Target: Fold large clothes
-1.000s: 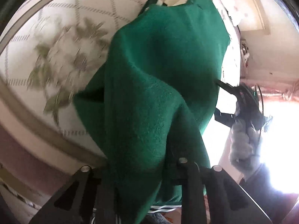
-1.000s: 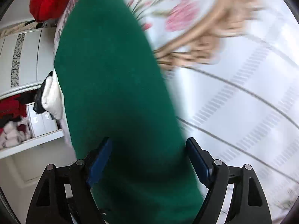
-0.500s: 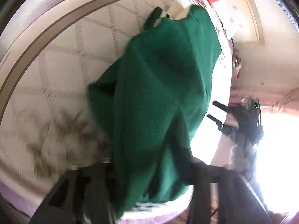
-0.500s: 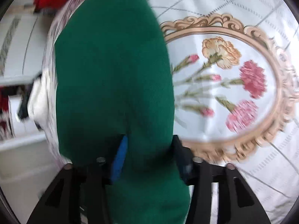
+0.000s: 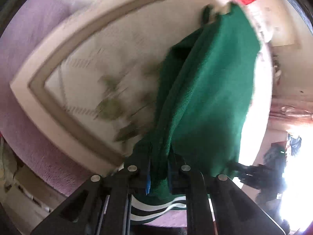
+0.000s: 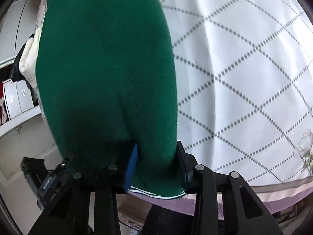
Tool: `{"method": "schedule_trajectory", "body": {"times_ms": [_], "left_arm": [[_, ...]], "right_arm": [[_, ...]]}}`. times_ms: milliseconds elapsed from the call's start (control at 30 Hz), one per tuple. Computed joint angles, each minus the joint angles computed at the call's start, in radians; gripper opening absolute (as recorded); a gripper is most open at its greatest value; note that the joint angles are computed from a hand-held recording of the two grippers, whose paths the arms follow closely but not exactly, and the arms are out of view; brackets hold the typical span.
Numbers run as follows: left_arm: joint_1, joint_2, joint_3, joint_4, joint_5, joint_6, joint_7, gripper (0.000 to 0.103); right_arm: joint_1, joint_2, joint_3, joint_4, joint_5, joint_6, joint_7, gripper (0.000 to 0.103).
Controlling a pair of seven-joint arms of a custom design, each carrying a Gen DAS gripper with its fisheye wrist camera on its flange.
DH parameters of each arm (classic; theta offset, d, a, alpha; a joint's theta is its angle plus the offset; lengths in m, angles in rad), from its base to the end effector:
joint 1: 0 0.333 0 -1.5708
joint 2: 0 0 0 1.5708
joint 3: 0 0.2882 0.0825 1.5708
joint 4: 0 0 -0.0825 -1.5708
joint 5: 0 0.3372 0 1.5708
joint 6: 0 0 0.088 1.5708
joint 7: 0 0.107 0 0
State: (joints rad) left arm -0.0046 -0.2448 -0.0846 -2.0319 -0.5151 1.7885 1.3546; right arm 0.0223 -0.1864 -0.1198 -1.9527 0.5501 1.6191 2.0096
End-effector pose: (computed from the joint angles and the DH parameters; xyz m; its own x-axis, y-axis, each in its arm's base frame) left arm 0.4422 -0.0850 0.5435 0.2433 -0.8608 0.4471 -0.9699 -0.2100 0.1234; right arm 0.4517 0.0060 0.5436 -0.5815 -0.6997 -0.4150 -0.8108 0.4563 0.3665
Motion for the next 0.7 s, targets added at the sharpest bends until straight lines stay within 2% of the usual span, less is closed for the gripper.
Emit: {"method": "schedule_trajectory", "body": {"times_ms": [33,67,100,133,167,233,267,333,400,433,600,667,700], "left_arm": [[0.003,0.012,0.005,-0.018,0.003,-0.013,0.009,0.014],[0.005,0.020,0.006,-0.023,0.003,-0.018,0.012,0.015],[0.005,0.042,0.009,-0.005,-0.011,-0.032,0.010,0.016],[0.007,0.053,0.011,0.017,-0.016,-0.052,0.010,0.016],[0.008,0.073,0.012,0.061,-0.015,-0.090,0.000,0.016],[0.018,0.091,0.019,0.155,-0.027,-0.174,-0.045,0.016],[0.024,0.085,0.022,0.182,-0.036,-0.186,-0.056,0.017],[0.029,0.094,0.023,0.264,-0.052,-0.196,-0.076,0.042],[0.031,0.124,0.019,0.338,-0.061,-0.162,-0.084,0.058],[0.027,0.154,0.014,0.375,-0.070,-0.129,-0.067,0.058],[-0.024,0.373,-0.046,0.544,0.078,0.045,0.013,0.058],[-0.034,0.404,-0.051,0.539,0.127,0.081,0.033,0.054],[-0.037,0.388,-0.051,0.500,0.134,0.130,0.035,0.017]], "right_arm": [[0.003,0.001,0.003,-0.001,-0.007,-0.014,-0.008,0.040],[0.009,-0.008,0.008,-0.015,-0.017,-0.025,-0.021,0.045],[0.017,0.014,0.013,-0.001,-0.028,-0.049,-0.036,0.054],[0.021,0.031,0.015,0.010,-0.053,-0.098,-0.045,0.057],[0.020,0.038,0.019,0.012,-0.062,-0.116,-0.032,0.058],[0.015,0.032,0.019,0.016,-0.038,-0.096,-0.016,0.059],[0.007,0.028,0.012,0.024,-0.049,-0.100,-0.021,0.059],[-0.015,0.034,-0.004,0.073,-0.079,-0.102,-0.022,0.059],[-0.045,0.058,-0.029,0.135,-0.087,-0.111,-0.038,0.060],[-0.058,0.056,-0.036,0.146,-0.084,-0.104,-0.044,0.060],[-0.086,0.203,-0.019,0.353,-0.083,-0.095,-0.050,0.061],[-0.099,0.249,-0.005,0.409,-0.080,-0.092,-0.041,0.061],[-0.106,0.287,0.001,0.465,-0.080,-0.106,-0.030,0.061]]}}
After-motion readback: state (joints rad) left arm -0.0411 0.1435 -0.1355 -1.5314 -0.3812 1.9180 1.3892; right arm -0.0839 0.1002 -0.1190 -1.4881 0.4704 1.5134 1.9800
